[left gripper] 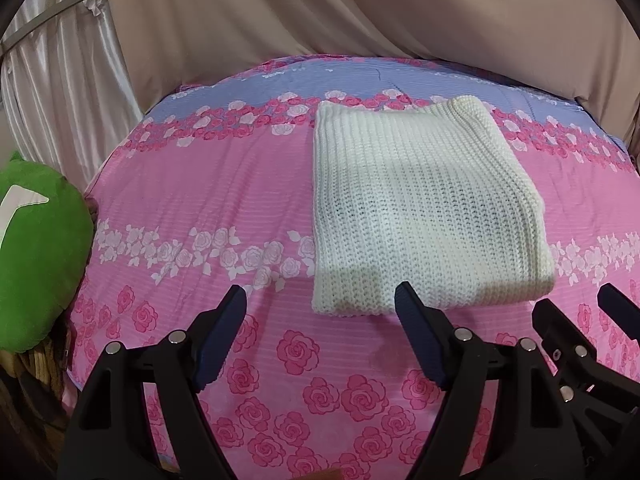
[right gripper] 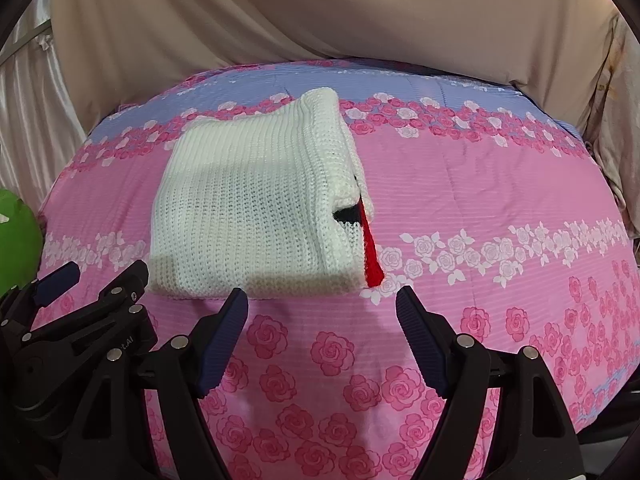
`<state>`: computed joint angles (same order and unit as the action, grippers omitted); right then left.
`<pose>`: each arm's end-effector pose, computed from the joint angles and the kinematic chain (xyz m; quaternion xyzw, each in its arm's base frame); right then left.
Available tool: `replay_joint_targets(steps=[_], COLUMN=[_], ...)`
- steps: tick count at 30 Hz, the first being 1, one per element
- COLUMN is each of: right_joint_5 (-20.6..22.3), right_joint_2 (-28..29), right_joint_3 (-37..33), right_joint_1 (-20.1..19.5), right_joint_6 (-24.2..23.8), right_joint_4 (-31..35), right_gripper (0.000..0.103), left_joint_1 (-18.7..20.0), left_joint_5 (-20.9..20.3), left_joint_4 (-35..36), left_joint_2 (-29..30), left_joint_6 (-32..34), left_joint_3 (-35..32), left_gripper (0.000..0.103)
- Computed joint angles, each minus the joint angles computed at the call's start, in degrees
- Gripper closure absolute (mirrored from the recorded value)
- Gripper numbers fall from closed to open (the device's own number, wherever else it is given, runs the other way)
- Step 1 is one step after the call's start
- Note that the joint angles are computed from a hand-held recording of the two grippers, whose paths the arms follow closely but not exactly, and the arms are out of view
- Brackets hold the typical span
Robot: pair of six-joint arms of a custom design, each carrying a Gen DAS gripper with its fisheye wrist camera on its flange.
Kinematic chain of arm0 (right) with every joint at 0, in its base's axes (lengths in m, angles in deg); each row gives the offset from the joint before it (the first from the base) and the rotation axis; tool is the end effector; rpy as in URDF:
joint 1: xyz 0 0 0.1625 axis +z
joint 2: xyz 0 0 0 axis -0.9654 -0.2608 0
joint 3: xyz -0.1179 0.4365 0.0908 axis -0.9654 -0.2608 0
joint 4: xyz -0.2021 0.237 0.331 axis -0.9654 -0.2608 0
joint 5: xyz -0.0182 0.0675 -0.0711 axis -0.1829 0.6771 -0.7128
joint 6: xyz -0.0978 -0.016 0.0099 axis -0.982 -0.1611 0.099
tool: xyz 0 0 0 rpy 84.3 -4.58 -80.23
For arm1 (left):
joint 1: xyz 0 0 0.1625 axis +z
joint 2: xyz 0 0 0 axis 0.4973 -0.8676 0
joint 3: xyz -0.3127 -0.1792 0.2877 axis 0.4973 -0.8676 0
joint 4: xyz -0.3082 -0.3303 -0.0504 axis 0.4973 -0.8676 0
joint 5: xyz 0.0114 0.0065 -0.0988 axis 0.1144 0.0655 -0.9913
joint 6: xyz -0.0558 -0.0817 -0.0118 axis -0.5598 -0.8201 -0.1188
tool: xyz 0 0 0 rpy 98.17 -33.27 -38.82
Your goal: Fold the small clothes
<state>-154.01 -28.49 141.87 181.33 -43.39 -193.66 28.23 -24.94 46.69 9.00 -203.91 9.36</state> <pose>0.2356 -0.6186 0.0793 -0.0589 -0.8525 0.3444 0.3888 -0.2018 -0.7210 0.1163 0.2320 0.8654 -0.2269 0.3817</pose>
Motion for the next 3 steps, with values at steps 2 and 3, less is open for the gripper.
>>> replay_joint_targets(steps=[2, 3], right_joint_5=[-0.2, -0.21], right_joint_2=[0.05, 0.03], right_joint_3=[-0.1, -0.09], right_joint_1=[0.08, 0.07], right_joint_6=[0.13, 0.27], right_joint_4=[0.1, 0.24], right_gripper=[0.028, 0.028], left_joint_1=[0.02, 0.03], left_joint_5=[-0.03, 0.03], left_joint_4=[0.1, 0.27], left_joint_2=[0.06, 0.15], left_joint_6=[0.04, 0.04], left_joint_3=[-0.13, -0.28], left_gripper=[0.029, 0.029])
